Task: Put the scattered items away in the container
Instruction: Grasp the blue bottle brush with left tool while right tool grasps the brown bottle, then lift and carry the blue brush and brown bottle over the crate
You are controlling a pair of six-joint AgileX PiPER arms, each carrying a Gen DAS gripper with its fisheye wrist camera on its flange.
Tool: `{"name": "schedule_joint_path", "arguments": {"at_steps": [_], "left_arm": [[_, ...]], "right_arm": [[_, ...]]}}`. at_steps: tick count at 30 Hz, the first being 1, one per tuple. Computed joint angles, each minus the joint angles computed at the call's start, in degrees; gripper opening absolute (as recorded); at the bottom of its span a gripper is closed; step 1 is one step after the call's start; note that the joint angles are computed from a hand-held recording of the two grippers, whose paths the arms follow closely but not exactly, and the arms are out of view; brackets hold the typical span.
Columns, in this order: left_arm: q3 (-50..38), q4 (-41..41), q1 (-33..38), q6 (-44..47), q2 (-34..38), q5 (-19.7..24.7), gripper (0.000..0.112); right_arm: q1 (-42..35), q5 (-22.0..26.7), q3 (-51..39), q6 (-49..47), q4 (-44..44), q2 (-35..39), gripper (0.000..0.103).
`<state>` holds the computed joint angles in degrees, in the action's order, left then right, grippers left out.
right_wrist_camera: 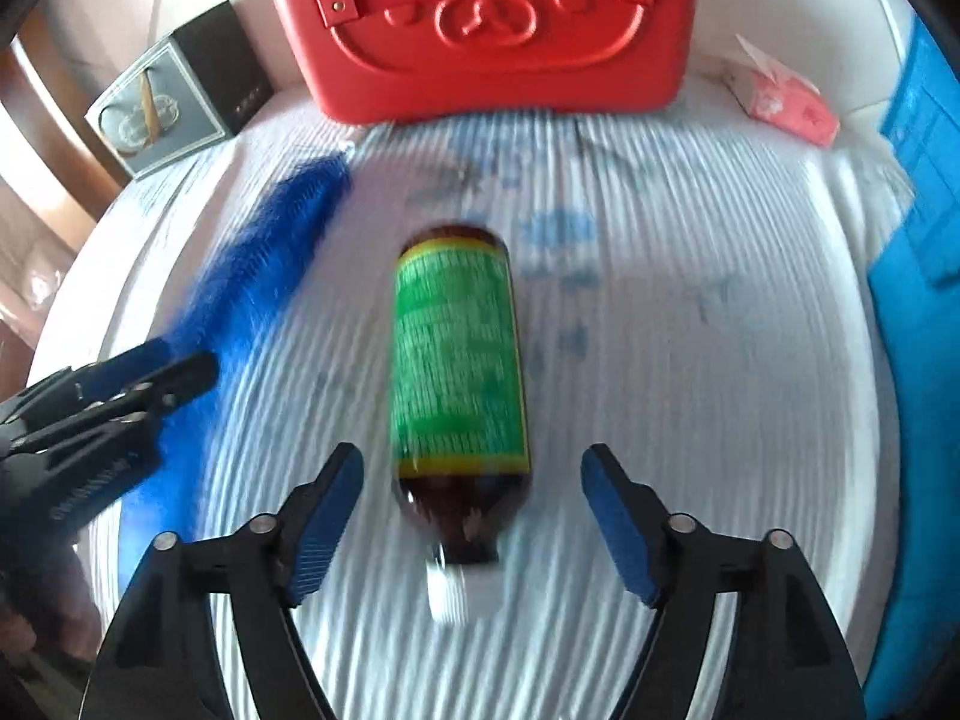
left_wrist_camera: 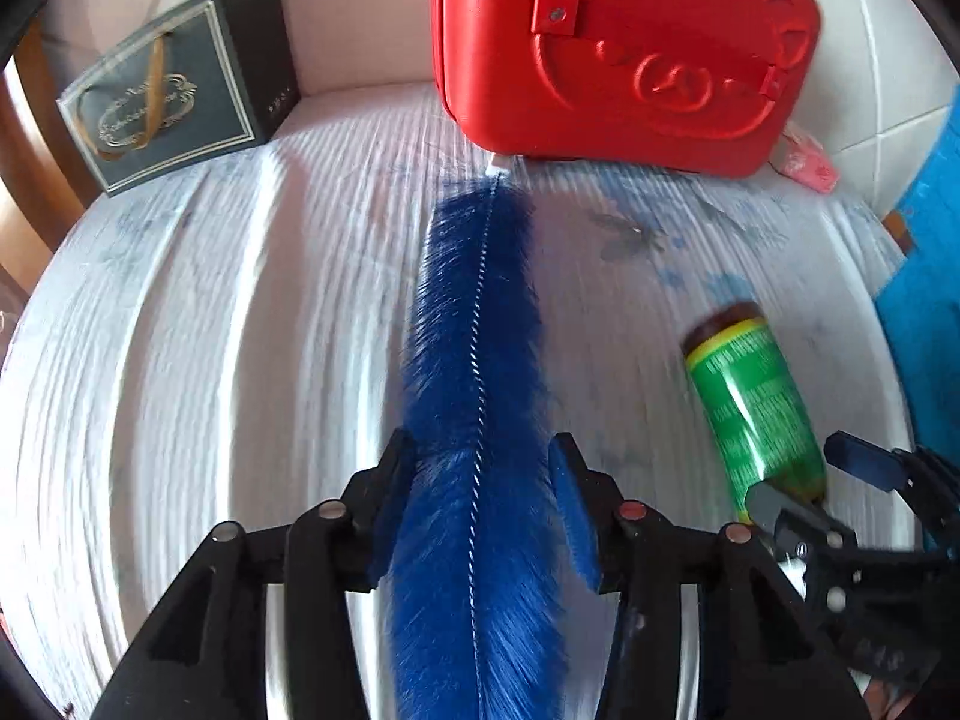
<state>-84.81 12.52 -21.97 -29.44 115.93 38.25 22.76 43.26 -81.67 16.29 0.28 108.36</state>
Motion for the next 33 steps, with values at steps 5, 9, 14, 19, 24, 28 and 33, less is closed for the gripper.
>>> {"name": "schedule_joint_path", "arguments": {"at_steps": [5,9,14,19,24,28,33], "left_arm": [[-2.7,1.0,0.2,-0.9,4.9,-1.8,0.029],[2.3,3.0,-0.3,-3.0,1.4,-4.4,0.016],[9.7,6.4,-1.8,-7.3,-7.4,-5.0,0.014],[20.6,5.2,-5.1,-9.4,-17.9,-3.8,0.014],[30.5,10.6,-11.2,-19.9,-27.5,-1.4,0.014],[33.3,15.7,-17.4,-28.8,-34.8,4.1,0.014],[32.2,23.0,-26.6,-39.9,-40.9,14.5,0.014]], "right_arm": [[0.0,-0.5,-4.1,1.2,-3.1,5.4,0.074],[1.8,-0.9,-5.4,4.0,-8.2,8.0,0.051],[2.3,-2.6,-1.1,2.9,-5.7,5.1,0.051],[4.1,-4.5,7.1,4.3,-5.4,-2.6,0.051],[7.5,-5.9,15.2,6.4,-6.5,-10.4,0.051],[9.2,-5.5,17.9,6.7,-6.9,-14.7,0.051],[11.1,-2.4,18.5,6.9,-8.8,-22.1,0.051]]}}
